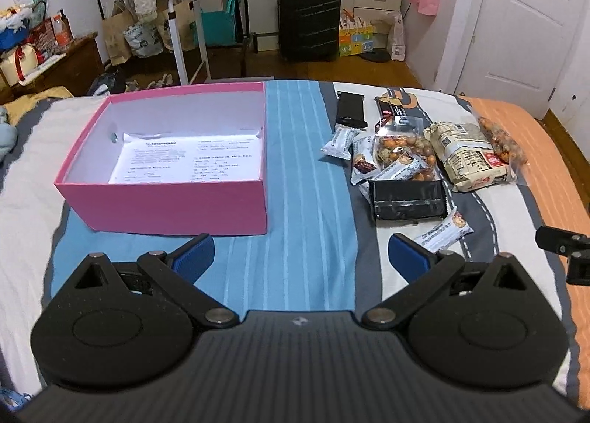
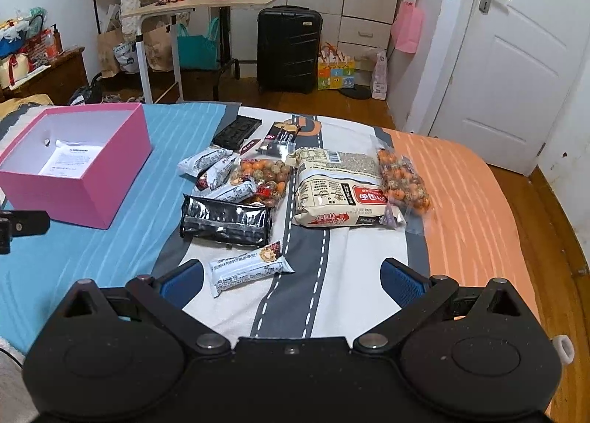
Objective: Organize snacks
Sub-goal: 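Move both tools toward the white snack bars beside the pink box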
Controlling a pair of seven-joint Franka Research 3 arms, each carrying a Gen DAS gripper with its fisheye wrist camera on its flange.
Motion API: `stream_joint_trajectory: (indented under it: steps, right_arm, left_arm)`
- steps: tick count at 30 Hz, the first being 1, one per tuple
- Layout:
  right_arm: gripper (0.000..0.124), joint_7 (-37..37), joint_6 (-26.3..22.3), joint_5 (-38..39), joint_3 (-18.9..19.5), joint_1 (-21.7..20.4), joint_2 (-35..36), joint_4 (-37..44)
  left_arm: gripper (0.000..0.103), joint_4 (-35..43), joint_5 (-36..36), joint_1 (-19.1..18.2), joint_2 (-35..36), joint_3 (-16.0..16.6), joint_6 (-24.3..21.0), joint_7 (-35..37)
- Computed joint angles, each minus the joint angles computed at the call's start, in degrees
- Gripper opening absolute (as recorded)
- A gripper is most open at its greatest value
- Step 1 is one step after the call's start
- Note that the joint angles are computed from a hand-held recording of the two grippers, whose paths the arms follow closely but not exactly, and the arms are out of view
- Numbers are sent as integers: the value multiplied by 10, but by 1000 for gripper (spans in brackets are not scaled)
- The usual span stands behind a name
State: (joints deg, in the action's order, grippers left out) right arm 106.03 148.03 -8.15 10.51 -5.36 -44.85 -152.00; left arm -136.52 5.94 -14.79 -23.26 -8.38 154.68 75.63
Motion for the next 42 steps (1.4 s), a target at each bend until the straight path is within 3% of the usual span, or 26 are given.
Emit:
stream_joint_trajectory:
  steps: [6,33,39,42]
  right_arm:
    - [103,-10,-4,2,-4,8,-3,0]
    - [103,-43,-2,19,-10,17,-20,-5]
    - [103,-100,37,48,-49,44,-17,-22]
    - [103,-170,100,77,-85,77,-11,-43]
  left_arm:
    - [102,-3,26,19,-17,-19,-9,-49]
    - [103,-9,80,9,-22,-27,0,-74]
    - [100,-3,65,4,-8,-22,4,-71]
    - [100,9,39,-8,9,-12,5,-59]
